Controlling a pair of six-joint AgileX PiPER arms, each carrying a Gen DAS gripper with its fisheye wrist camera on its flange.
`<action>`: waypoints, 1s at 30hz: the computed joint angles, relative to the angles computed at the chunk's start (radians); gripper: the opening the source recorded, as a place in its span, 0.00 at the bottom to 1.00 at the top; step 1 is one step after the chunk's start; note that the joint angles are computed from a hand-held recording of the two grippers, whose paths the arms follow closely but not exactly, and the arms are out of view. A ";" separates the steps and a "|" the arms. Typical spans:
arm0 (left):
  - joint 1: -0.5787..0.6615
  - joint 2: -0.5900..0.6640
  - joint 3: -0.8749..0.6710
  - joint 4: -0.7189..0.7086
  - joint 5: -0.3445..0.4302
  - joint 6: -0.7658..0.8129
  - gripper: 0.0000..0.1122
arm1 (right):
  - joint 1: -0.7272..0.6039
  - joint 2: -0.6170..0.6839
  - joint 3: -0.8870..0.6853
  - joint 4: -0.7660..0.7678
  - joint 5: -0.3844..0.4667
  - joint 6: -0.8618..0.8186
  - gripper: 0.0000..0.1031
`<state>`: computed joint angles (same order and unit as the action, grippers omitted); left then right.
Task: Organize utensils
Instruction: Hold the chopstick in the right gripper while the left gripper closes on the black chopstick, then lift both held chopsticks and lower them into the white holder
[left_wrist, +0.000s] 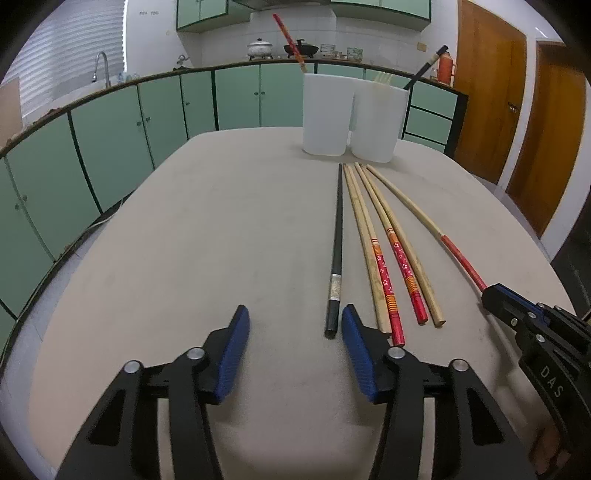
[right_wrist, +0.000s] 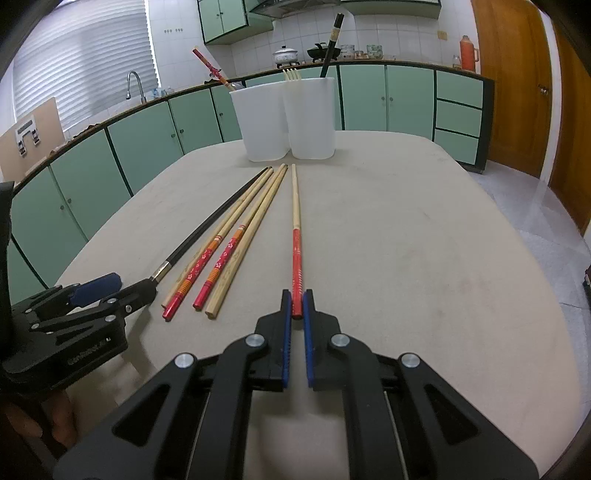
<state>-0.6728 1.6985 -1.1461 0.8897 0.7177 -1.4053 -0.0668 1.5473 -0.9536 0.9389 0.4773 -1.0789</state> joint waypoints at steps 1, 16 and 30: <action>-0.001 0.003 -0.003 0.002 -0.001 0.004 0.39 | 0.000 0.000 0.001 0.001 0.000 0.000 0.05; -0.006 -0.011 -0.016 0.031 -0.039 0.033 0.06 | 0.007 -0.014 0.001 -0.039 -0.012 0.032 0.05; -0.021 -0.113 -0.186 0.069 0.101 0.187 0.06 | -0.080 -0.069 -0.194 -0.057 0.124 0.024 0.05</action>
